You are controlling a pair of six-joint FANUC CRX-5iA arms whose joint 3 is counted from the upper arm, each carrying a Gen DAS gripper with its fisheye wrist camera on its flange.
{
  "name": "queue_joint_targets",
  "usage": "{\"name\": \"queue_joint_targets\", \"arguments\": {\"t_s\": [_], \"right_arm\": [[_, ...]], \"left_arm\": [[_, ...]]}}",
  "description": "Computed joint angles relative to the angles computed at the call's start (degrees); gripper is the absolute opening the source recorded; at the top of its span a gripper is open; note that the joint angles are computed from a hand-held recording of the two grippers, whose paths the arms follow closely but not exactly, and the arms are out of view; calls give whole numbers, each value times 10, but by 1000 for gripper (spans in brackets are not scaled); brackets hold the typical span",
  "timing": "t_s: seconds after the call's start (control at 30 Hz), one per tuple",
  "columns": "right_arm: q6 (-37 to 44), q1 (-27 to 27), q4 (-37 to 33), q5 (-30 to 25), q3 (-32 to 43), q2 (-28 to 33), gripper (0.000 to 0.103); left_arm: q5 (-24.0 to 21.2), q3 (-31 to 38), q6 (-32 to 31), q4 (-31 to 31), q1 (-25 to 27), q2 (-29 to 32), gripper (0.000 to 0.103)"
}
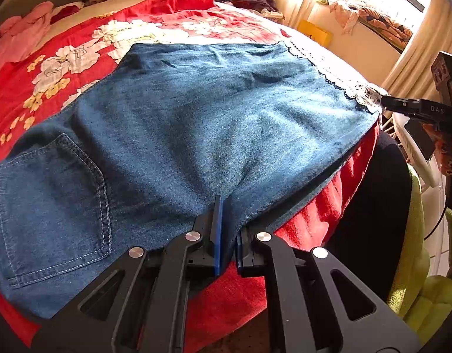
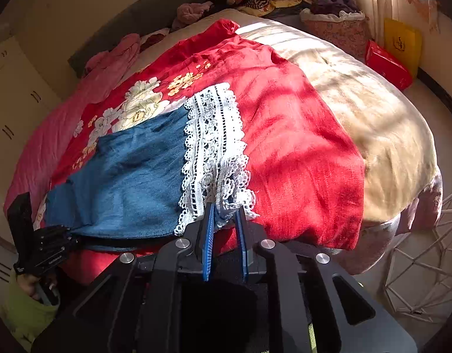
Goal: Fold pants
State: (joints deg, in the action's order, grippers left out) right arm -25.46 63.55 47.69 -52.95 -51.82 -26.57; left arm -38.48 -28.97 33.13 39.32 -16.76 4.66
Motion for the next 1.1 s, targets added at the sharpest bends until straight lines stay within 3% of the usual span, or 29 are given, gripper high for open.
{"name": "queue_joint_targets", "arguments": {"t_s": [0.07, 0.2, 0.3, 0.4, 0.43, 0.47, 0.5, 0.53, 0.6, 0.7, 0.83, 0.97, 1.1], "right_arm": [[-1, 16, 28, -42, 11, 7, 32], [53, -14, 55, 25, 28, 41, 37], [127, -43, 12, 77, 53, 85, 38], [176, -59, -58, 86, 67, 115, 38], [168, -59, -48, 92, 58, 110, 38], [172, -55, -47, 90, 57, 104, 38], [176, -53, -44, 89, 56, 98, 38], [173, -51, -34, 89, 52, 88, 43], [150, -45, -1, 80, 42, 69, 53], [126, -52, 27, 65, 34, 51, 55], [131, -97, 42, 80, 34, 44, 55], [162, -174, 43, 148, 47, 61, 55], [237, -247, -10, 222, 82, 108, 55]], "left_arm": [[0, -1, 0, 2, 1, 0, 3], [-2, -6, -6, 12, 2, 0, 3], [-7, -10, -5, 11, 6, -2, 4], [-20, -18, -12, 27, 18, -6, 10], [-27, -19, -8, 24, 24, -10, 15], [-36, -20, -5, 23, 29, -16, 27], [-43, -29, -15, 36, 36, -27, 45], [-44, -34, -22, 46, 41, -35, 51], [-40, -33, -15, 46, 51, -47, 53], [-32, -26, -6, 56, 68, -56, 56], [-10, 10, 31, 40, 72, -39, 63], [1, 68, 89, 28, 68, 6, 65], [7, 139, 146, -16, 51, 58, 65]]}}
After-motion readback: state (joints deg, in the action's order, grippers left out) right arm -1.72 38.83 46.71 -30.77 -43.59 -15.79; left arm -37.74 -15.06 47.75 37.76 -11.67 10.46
